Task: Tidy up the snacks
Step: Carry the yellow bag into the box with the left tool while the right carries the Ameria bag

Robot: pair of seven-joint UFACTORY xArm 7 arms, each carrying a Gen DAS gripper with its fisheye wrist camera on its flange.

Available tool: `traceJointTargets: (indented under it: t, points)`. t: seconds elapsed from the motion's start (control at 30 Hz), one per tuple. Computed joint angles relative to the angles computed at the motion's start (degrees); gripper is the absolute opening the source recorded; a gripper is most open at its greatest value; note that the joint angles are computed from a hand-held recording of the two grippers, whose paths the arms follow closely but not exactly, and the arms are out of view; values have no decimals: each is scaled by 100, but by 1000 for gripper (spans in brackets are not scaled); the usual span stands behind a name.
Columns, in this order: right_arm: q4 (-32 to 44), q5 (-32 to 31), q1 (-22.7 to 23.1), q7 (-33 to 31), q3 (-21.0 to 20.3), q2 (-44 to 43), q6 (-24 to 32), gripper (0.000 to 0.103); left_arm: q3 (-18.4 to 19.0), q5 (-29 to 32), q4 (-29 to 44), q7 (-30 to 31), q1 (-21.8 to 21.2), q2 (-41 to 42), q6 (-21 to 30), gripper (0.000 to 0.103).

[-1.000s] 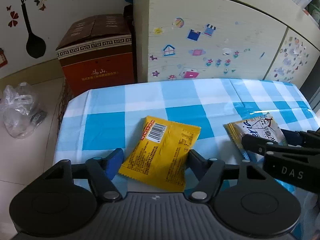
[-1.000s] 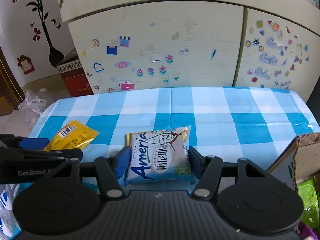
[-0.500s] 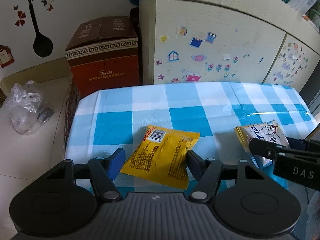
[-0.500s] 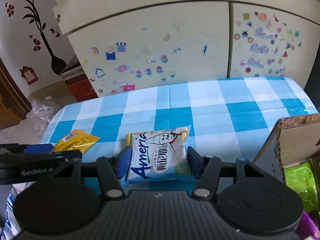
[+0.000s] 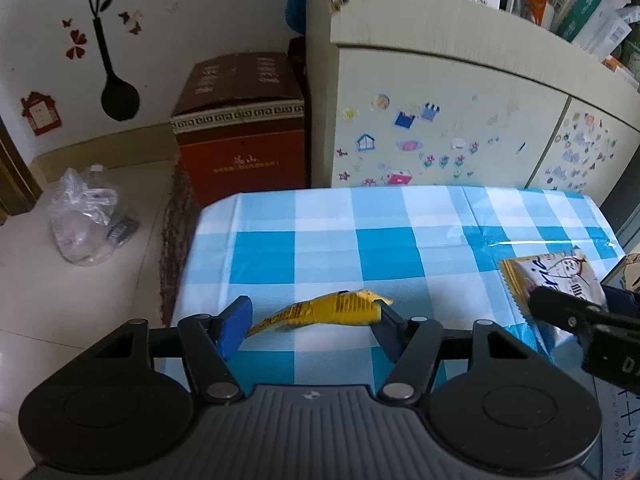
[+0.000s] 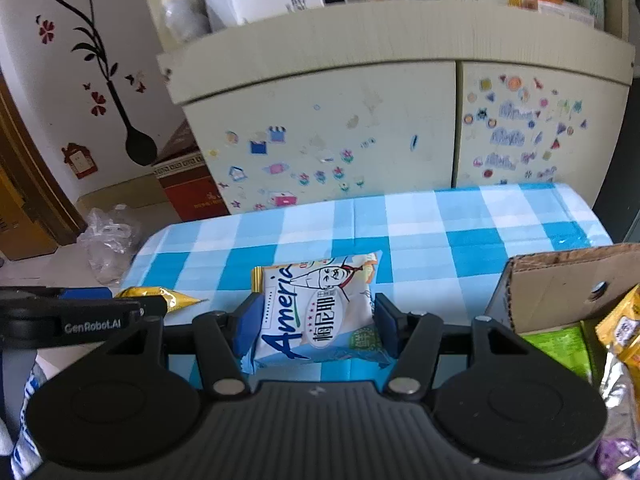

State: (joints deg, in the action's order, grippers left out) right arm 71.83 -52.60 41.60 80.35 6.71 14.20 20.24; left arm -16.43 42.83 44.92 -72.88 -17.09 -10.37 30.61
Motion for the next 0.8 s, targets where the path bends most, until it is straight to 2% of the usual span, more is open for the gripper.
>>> traceJointTargets:
  t: [0.2, 0.47, 0.8]
  points:
    - [-232, -280, -4, 160, 126, -411, 70, 60, -157, -247, -137, -129, -57, -403, 191, 70]
    - [-717, -498, -318, 330, 554, -1086, 200, 60, -486, -498, -223, -239, -136, -761, 513, 70]
    - [-1249, -274, -736, 99, 1059, -1688, 170, 60, -774, -589, -282, -332, -255, -989, 771, 70]
